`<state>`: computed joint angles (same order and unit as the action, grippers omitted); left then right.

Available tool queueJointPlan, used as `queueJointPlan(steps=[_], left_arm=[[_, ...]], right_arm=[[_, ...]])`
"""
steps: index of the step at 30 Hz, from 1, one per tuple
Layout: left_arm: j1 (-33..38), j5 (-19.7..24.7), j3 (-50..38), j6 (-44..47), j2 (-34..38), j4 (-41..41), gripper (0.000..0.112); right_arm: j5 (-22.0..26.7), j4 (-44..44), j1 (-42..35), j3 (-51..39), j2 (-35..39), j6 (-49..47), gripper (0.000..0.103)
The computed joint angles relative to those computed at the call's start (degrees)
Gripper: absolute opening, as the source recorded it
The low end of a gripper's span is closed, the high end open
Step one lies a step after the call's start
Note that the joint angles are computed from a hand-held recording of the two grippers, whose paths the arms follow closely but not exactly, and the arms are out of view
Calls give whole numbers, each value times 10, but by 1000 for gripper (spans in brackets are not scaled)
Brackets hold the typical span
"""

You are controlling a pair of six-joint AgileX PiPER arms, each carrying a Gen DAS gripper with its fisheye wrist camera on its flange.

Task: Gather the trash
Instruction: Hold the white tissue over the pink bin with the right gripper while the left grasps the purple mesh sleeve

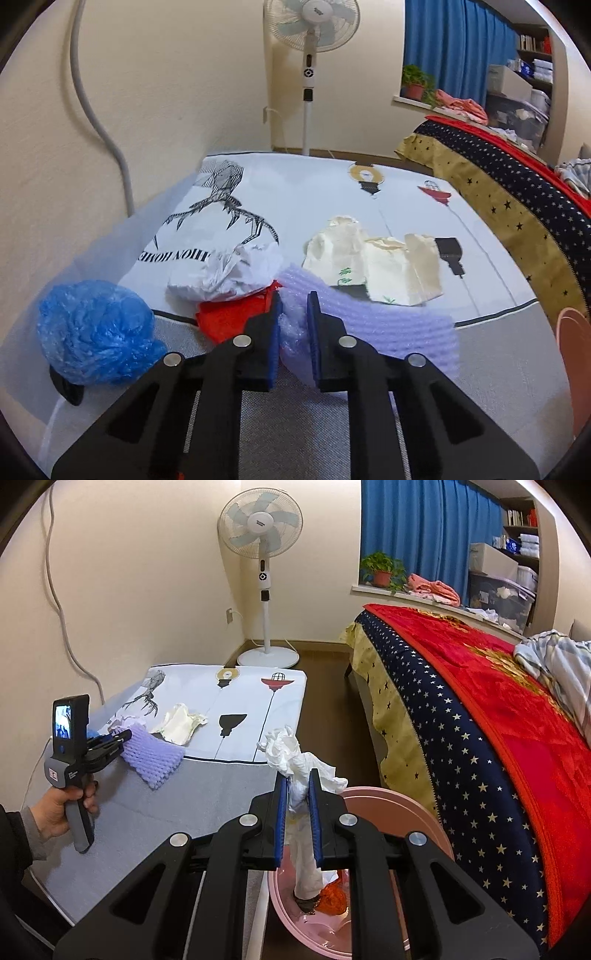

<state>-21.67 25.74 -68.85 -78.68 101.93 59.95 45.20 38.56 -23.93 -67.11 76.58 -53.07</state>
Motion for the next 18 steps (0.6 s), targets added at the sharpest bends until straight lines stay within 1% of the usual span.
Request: queueJointPlan(steps=[6, 13, 18], left_arm=[[-4, -3, 3, 15, -45, -20, 12], [-51, 25, -10, 73, -120, -72, 12], [-126, 83, -28, 100, -171, -81, 12]], right_arm=[[2, 10, -3, 1, -5, -12, 14], [27, 40, -23, -6, -11, -32, 13], [60, 70, -58, -20, -14, -47, 13]])
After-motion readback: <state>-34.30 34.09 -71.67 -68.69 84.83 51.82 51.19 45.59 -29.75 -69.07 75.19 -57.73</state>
